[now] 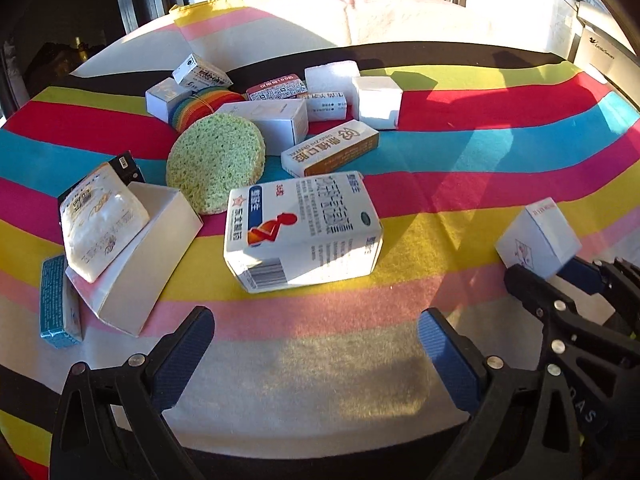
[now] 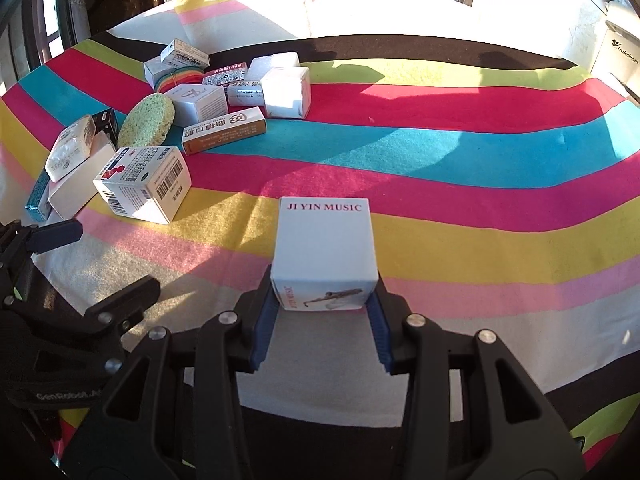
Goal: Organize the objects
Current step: 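Grasp the white medicine box with red figure using the left tool while the right holds the music box, then carry both held boxes off the table over the purple-rimmed storage box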
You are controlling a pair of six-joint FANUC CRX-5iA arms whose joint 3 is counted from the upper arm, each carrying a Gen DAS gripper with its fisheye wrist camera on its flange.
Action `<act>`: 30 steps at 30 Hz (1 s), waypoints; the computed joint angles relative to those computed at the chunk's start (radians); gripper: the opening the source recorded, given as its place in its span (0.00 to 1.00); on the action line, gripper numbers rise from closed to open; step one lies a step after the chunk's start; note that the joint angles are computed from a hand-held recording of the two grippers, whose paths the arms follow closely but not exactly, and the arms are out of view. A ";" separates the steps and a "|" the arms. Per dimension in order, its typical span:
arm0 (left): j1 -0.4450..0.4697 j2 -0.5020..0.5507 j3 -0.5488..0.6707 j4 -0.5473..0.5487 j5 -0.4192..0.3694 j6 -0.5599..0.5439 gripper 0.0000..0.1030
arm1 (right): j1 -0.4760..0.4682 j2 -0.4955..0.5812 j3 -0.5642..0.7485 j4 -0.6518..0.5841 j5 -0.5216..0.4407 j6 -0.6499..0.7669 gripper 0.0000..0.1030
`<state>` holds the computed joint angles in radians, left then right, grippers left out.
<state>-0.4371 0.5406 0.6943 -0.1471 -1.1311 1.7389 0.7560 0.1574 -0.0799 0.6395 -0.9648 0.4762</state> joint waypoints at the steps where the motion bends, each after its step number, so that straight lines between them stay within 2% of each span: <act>1: 0.002 0.026 0.040 0.001 -0.015 0.010 0.98 | -0.001 -0.002 -0.002 -0.005 0.004 0.000 0.45; 3: 0.010 0.078 0.117 0.017 -0.055 0.023 0.97 | -0.001 -0.002 -0.002 -0.004 0.005 0.000 0.45; 4: 0.017 0.090 0.134 0.029 -0.063 0.029 0.93 | 0.000 0.000 -0.001 -0.002 0.003 0.001 0.45; 6: 0.021 0.085 0.122 0.031 -0.039 0.037 0.83 | 0.000 -0.001 -0.002 0.001 0.003 0.001 0.44; 7: 0.022 0.076 0.109 0.036 -0.024 0.028 0.70 | 0.000 -0.002 -0.003 0.000 0.005 0.001 0.44; 8: 0.023 0.073 0.106 0.041 -0.025 0.018 0.67 | 0.000 -0.004 -0.006 0.001 0.006 -0.001 0.44; 16: 0.016 0.015 0.022 0.038 -0.008 0.029 0.67 | -0.001 -0.004 -0.005 -0.002 0.008 0.002 0.44; 23: 0.023 -0.137 -0.199 0.002 0.094 0.082 0.67 | -0.001 -0.003 -0.002 -0.003 0.007 0.004 0.44; 30: 0.044 -0.225 -0.319 0.000 0.141 0.111 0.67 | 0.000 -0.001 0.000 -0.002 0.005 0.003 0.44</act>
